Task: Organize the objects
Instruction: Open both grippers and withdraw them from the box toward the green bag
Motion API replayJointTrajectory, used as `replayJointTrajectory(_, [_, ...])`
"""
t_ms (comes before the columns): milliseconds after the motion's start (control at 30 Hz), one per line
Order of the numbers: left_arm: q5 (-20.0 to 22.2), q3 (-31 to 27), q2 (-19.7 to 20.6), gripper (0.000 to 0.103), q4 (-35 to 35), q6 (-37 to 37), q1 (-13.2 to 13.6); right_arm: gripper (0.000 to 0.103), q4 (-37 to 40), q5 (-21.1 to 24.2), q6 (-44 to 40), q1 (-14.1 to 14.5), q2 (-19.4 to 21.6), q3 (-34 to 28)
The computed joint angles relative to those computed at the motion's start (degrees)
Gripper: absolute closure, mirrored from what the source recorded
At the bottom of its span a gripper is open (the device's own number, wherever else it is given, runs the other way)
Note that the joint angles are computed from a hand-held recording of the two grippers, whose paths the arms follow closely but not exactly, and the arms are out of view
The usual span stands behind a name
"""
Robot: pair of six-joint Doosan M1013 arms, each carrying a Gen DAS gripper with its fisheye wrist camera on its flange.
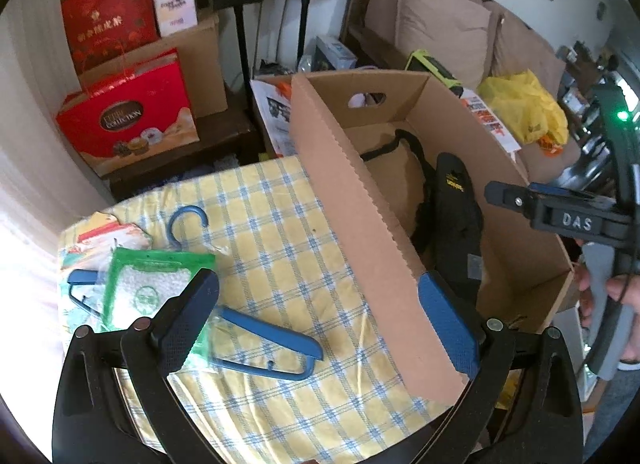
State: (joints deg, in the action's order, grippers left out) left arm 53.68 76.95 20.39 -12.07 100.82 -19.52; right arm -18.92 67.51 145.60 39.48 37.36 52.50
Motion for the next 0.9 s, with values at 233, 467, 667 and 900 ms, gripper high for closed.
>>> replayJointTrajectory(233, [-1.02, 0.81, -0.92, 0.001, 1.95, -0.08, 1.36, 0.007, -0.86, -1.02, -2.73, 1.82, 0.96, -2.26])
replayJointTrajectory(467, [-2.01, 2.21, -2.00, 0.001, 3.34, -0.85, 4.00, 0.007, -0.55, -1.74, -5.94, 3.29, 2.83, -5.81])
replayJointTrajectory(667, [-3.44, 3.47, -2.93, 0.001, 5.41, -3.11, 6.83, 0.007, -0.10, -1.31, -8.13, 4.42, 4.85, -9.30])
replayJointTrajectory(900, [-3.39, 4.84, -3.42, 0.001, 7.17, -5.14, 9.63, 0.007, 0.94, 0.39, -10.64, 5.41, 7.75, -14.41])
